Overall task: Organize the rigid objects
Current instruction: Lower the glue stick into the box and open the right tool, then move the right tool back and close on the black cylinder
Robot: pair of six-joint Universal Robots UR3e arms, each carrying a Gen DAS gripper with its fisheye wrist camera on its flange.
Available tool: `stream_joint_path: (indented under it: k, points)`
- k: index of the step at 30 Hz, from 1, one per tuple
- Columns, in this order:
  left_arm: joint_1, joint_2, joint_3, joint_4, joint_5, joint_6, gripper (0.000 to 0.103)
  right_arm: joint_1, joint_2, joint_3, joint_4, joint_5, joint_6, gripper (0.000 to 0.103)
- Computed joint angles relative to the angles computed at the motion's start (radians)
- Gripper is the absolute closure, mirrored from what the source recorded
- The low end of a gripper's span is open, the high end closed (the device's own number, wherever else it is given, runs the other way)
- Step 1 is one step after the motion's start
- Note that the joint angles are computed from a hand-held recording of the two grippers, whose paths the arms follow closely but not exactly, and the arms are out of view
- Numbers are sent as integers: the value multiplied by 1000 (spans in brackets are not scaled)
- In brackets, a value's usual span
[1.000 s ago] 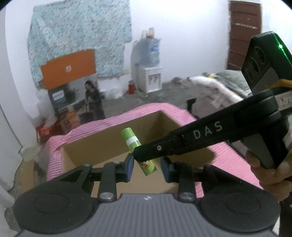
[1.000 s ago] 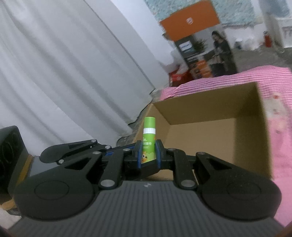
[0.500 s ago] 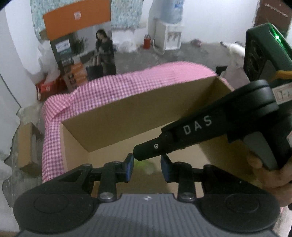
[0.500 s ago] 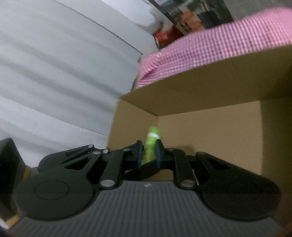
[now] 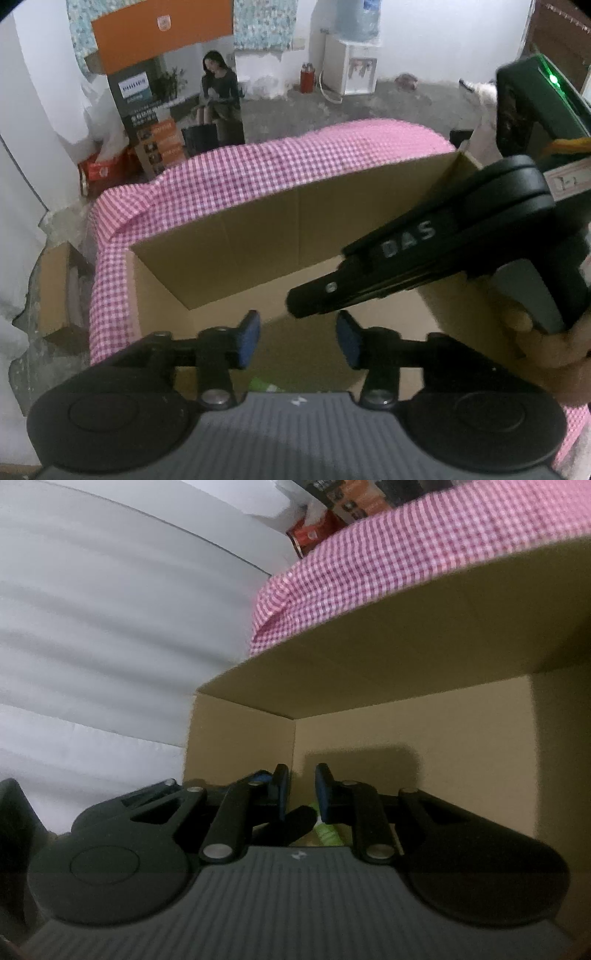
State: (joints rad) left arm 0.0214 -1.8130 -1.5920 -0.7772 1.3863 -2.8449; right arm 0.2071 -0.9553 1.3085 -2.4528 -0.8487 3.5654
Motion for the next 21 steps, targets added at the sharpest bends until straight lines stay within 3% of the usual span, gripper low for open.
stream_joint_path:
  k: [5, 8, 13, 17, 21]
  points:
    - [31, 131, -97, 22, -43, 0, 42, -38, -112, 106, -29, -6, -34, 81]
    - [49, 236, -177, 46, -69, 6, 36, -57, -218, 197, -54, -13, -54, 72]
    - [113, 444, -295, 17, -151, 24, 31, -115, -492, 441, -96, -6, -110, 57]
    - [172, 635, -377, -45, -222, 41, 27, -180, -733, 644, -103, 30, -161, 54]
    - [216, 818, -461, -117, -285, 66, 24, -284, -1057, 831, 26, 86, -244, 51]
